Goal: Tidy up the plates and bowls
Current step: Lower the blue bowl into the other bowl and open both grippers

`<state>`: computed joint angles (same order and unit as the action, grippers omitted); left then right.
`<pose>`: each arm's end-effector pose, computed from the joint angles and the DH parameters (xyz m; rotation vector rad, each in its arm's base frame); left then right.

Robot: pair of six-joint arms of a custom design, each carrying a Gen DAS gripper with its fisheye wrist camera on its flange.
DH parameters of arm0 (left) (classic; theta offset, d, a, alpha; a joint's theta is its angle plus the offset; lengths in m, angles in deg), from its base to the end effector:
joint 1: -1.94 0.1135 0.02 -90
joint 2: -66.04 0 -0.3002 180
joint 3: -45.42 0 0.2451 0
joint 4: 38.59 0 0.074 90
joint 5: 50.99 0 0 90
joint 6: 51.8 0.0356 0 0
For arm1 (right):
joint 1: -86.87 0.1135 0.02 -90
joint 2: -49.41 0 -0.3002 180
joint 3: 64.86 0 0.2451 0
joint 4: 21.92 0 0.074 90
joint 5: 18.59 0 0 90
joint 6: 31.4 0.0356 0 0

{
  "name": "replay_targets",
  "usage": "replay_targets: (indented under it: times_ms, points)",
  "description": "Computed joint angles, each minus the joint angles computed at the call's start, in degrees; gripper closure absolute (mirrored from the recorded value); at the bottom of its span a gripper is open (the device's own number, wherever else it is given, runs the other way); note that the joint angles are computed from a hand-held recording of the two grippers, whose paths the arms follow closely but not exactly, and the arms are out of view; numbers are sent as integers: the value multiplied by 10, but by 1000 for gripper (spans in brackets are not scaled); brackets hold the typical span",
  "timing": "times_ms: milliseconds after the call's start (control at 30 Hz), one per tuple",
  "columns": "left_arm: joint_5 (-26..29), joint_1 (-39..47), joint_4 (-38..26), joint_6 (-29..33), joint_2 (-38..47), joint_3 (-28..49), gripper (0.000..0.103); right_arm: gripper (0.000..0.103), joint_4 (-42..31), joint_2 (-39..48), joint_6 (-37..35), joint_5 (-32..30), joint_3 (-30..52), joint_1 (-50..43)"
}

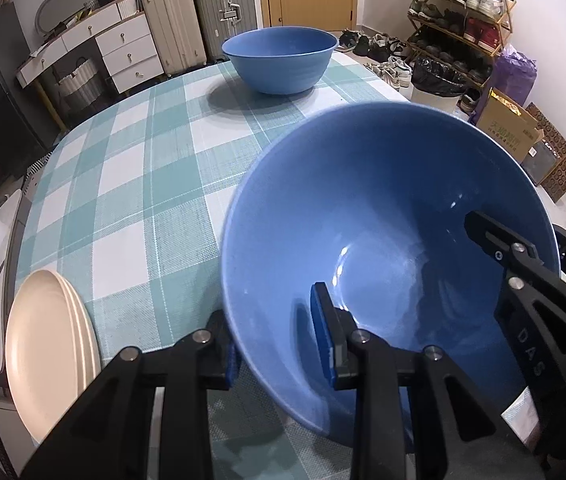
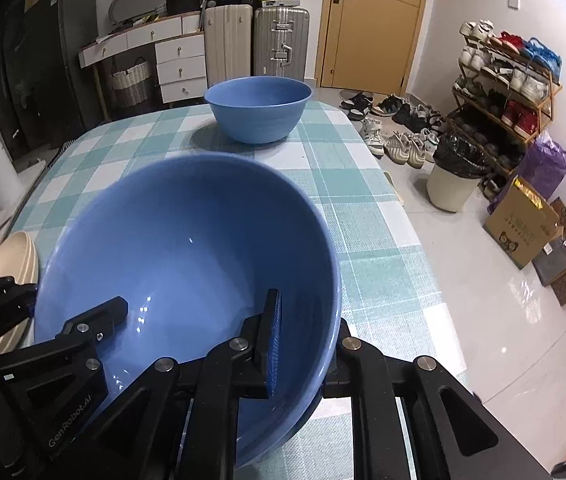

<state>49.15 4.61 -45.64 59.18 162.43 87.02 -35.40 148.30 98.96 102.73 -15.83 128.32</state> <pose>0.2462 0.0052 0.1154 0.4752 2.5814 -0.0930 0.2156 0.1657 0.1294 0.1388 2.4404 -0.1383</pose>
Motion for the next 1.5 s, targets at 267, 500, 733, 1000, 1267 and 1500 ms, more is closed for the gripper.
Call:
replay_targets:
  times_ms: [267,500,733,1000,1267,1500]
  points:
    - [15,12,-12,-4,-7,4,73,91,21,-29,27,-16,-27,-3]
    - [13,13,-12,-4,-6,3,73,91,35,-51,39,-42,-48,-14]
    - [24,19,-20,-9,-2,5,72,78,60,-84,48,-35,-74,-7]
    - [39,20,-31,-13,-5,8,61,74,62,-111,59,-22,-90,-13]
    - [43,29,-26,-11,14,11,57,60,131,-91,49,-94,-122,-55]
    - [60,72,26,-33,-20,-24,28,37,196,-128,45,-98,-169,-44]
